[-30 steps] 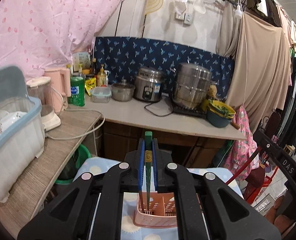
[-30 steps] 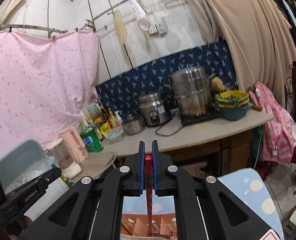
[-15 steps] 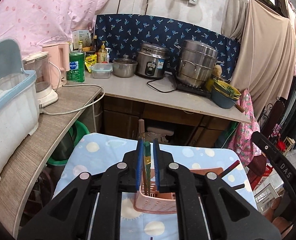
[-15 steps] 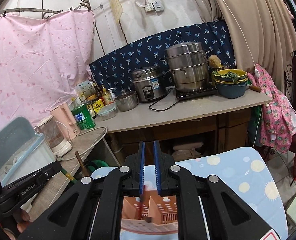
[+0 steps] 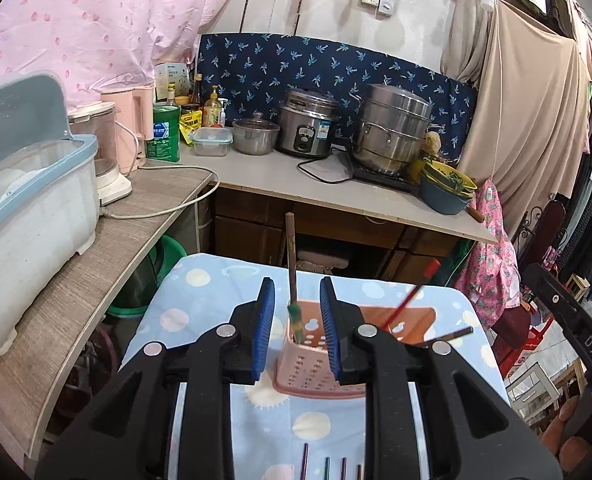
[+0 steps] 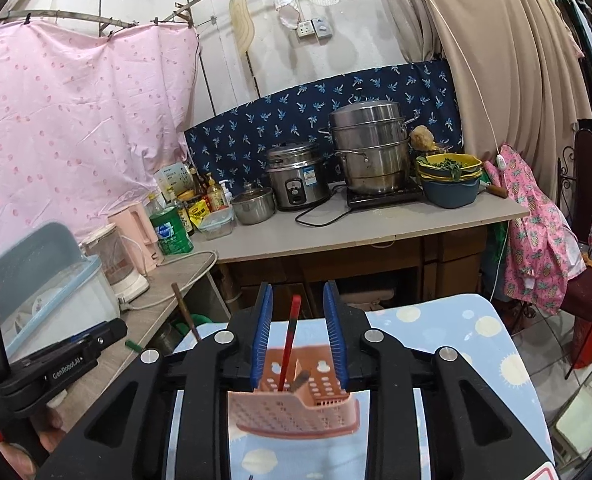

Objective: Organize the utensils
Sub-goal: 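Lower both chopsticks into the basket and open both tools, then move both tools back over the remaining chopsticks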

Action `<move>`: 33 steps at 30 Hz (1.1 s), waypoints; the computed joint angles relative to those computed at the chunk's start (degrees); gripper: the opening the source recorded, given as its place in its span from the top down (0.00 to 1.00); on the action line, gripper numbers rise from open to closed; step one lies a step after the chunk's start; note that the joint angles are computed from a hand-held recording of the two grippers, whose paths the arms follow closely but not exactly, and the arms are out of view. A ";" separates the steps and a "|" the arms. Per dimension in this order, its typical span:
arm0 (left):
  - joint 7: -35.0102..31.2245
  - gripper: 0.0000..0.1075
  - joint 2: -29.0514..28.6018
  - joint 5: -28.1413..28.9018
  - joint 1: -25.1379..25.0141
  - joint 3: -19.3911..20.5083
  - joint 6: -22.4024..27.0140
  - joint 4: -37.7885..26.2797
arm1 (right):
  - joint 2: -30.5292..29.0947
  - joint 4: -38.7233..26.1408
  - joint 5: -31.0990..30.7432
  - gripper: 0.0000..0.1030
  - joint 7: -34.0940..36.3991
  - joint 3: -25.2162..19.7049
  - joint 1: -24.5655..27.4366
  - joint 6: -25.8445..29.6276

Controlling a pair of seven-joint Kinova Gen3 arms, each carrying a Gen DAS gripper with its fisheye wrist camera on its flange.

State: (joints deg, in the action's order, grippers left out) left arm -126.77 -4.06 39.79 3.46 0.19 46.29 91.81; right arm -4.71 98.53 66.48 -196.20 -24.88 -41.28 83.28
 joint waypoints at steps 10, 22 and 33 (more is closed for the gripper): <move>-4.75 0.75 -6.16 0.99 -0.22 -4.26 2.50 6.36 | 1.21 0.55 -2.45 0.73 -4.69 -4.68 -6.62 8.28; -10.32 0.73 -12.00 -1.02 -0.78 -8.85 6.47 15.37 | 5.19 2.90 -11.24 0.73 -17.31 -6.46 -19.03 15.11; -13.60 0.73 -15.06 -5.97 -2.17 -11.22 9.01 23.78 | 8.60 7.00 -22.50 0.73 -31.56 -5.16 -27.53 10.40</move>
